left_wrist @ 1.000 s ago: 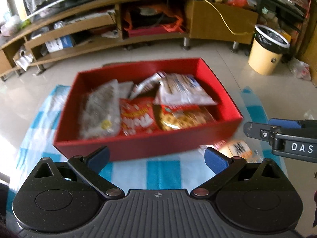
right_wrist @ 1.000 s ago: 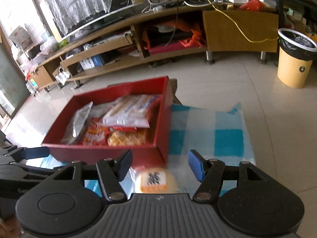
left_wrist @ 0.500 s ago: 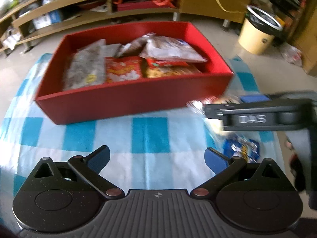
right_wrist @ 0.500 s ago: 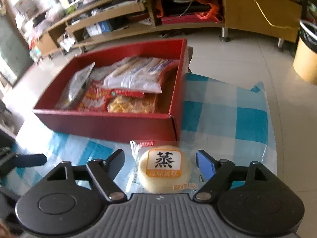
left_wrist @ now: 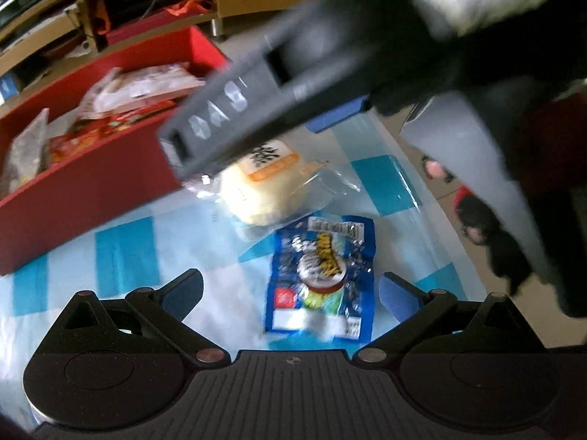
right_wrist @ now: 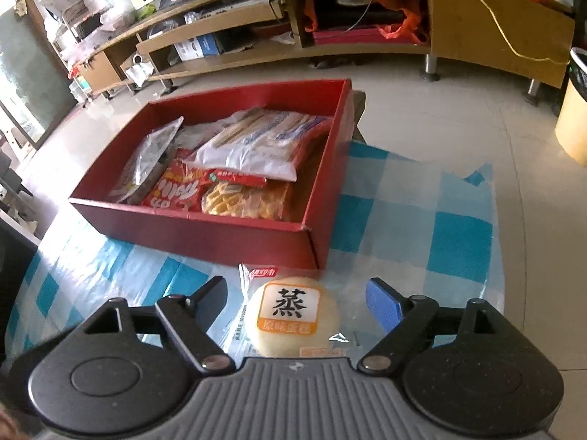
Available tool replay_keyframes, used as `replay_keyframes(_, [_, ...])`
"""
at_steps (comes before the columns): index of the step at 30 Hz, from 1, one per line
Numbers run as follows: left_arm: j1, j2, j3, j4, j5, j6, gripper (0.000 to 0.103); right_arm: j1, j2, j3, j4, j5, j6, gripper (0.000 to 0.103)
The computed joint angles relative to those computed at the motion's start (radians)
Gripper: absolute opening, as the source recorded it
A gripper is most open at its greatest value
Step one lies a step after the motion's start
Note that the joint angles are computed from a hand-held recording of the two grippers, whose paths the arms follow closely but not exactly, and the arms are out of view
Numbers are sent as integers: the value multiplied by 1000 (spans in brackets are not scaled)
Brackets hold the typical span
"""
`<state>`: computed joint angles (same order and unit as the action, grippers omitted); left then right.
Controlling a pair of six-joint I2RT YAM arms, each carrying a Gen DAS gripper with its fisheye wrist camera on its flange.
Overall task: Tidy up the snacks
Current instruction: 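Grasp the blue sausage packet with the left gripper while the right grasps the steamed cake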
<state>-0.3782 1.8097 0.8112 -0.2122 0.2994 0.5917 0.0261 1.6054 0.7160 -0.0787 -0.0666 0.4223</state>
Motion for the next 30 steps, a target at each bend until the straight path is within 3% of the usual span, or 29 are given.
replay_keyframes(6, [-57, 78, 15, 72, -39, -75, 100, -36, -9, -24, -25, 5, 4, 82])
replay_keyframes(8, [-63, 60, -25, 111, -65, -34, 98, -44, -10, -31, -22, -3, 2, 82])
replay_keyframes(12, [-19, 6, -70, 96, -44, 42, 80, -46, -22, -32, -10, -14, 8, 82])
replay_keyframes(17, [86, -39, -77, -2, -52, 141, 79, -17, 15, -7, -23, -11, 9, 82])
replay_keyframes(22, [195, -71, -85, -82, -45, 234, 81, -7, 41, 3, -10, -30, 29, 82])
replay_keyframes(24, [207, -72, -83, -94, -38, 235, 88, 2, 60, 16, -9, -29, 39, 82])
replay_keyframes(30, [162, -75, -102, -3, -43, 186, 100, 50, 129, 63, -15, 11, 43, 83])
